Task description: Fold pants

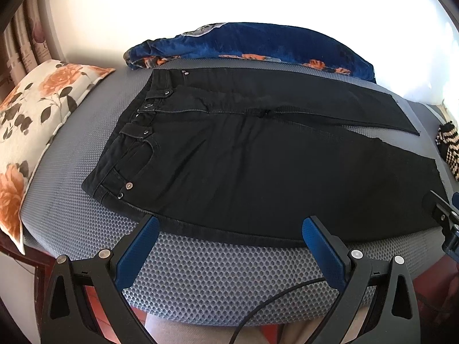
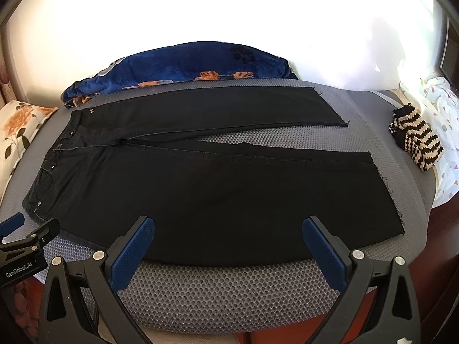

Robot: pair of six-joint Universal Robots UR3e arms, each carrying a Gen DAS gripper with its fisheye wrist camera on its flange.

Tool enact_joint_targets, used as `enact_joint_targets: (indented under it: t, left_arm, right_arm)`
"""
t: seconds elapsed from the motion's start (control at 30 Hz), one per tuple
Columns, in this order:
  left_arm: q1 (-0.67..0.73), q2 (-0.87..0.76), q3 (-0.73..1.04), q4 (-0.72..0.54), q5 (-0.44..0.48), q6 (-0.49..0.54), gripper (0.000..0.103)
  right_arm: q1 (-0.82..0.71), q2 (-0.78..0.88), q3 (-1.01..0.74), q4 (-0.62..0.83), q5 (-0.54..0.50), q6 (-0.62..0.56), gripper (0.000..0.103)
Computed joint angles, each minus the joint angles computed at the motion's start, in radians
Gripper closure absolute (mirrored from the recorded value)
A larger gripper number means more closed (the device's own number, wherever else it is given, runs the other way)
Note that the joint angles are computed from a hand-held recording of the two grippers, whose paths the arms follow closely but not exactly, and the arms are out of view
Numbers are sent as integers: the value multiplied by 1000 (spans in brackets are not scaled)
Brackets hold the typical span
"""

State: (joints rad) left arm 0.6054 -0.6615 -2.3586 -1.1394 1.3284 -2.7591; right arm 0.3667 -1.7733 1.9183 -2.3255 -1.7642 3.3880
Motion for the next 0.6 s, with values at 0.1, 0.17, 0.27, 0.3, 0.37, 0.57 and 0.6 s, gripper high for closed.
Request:
enact_joint_targets:
  t: [0.1, 0.17, 0.27, 0.3, 0.37, 0.57, 0.6]
  left_arm:
    - [9, 3, -1, -5, -3, 9, 4]
    - [19, 5, -3, -6, -5, 16, 4]
    - [30, 8, -3, -11, -12, 22, 4]
    - [31, 8, -4, -10, -14, 23, 4]
    - [26, 7, -6, -3, -9, 24, 4]
    - [27, 14, -7, -6, -7, 28, 4]
    - [23, 12, -8, 1, -2, 25, 4]
  right_arm:
    - [3, 3, -3, 2, -4, 4, 0]
    - [5, 7, -7, 5, -8, 6, 0]
    - [5, 12, -12, 11, -12, 5, 0]
    - [5, 12, -12, 11, -14, 4, 0]
    - [7, 15, -14, 12, -20, 4, 0]
    - [1, 17, -14, 13, -19, -2, 0]
    - [0, 18, -15, 13, -17, -4, 0]
